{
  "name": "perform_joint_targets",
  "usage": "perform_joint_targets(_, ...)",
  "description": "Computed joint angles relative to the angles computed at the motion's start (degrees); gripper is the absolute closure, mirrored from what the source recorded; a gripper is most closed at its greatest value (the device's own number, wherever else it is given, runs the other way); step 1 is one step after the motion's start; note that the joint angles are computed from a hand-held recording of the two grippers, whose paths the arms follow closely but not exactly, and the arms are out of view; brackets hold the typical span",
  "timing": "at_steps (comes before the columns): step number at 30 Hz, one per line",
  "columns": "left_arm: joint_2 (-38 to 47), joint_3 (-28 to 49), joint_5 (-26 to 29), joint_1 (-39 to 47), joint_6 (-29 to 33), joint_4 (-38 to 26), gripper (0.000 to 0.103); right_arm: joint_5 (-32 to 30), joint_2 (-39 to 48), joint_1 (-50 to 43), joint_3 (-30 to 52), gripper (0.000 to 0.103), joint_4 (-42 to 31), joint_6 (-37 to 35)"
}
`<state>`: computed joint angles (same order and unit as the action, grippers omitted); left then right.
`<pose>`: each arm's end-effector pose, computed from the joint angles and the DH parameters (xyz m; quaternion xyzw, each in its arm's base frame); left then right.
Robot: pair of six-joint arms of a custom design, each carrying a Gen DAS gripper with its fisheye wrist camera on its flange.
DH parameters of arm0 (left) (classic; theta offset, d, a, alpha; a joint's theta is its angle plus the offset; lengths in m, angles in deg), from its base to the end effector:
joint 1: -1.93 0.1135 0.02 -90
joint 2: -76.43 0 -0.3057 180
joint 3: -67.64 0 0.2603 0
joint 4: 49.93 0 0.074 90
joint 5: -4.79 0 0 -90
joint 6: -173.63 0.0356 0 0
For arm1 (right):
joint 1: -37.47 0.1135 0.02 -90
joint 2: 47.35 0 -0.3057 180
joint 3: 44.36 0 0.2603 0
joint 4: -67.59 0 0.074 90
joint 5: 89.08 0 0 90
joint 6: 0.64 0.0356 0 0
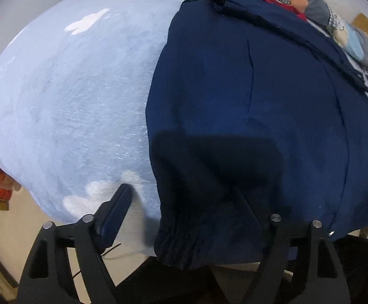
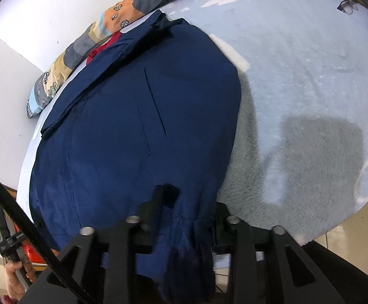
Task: Fold large clothes
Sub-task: 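Grasp the hem with the left tool while the right tool keeps holding it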
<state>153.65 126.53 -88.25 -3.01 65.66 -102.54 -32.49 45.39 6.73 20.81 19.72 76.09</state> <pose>0.2345 -0.0184 0.2262 -0.1162 0.9790 -0.0072 0.1674 0.2605 -0.1321 0.1980 0.1083 0.9446 0.2189 0.2194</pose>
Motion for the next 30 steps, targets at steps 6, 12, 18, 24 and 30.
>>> perform_joint_targets(6, -4.75, 0.63, -0.97, -4.52, -0.27, 1.64, 0.086, -1.26, -4.55, 0.46, -1.25, 0.082, 1.04, -2.19)
perform_joint_targets(12, -17.65, -0.93, 3.5, -3.6, -0.65, 5.58, 0.089, -17.01, -10.82, -4.87, -0.57, 0.085, -2.59, -6.89)
perform_joint_targets(18, -23.0, -1.41, 7.69, 1.61, -0.22, 5.68, 0.096, -26.6, -12.27, -10.81, 1.02, 0.085, -6.76, -11.27)
perform_joint_targets(24, -30.32, -0.34, 23.73, 19.85, 11.07, -4.24, 0.103, -31.3, -13.48, -14.27, 1.98, 0.085, -16.82, -20.57)
perform_joint_targets(30, -20.07, 1.13, 20.13, 19.15, 9.39, -5.15, 0.028, -26.39, -12.15, -13.07, 1.68, 0.085, -15.12, -18.22)
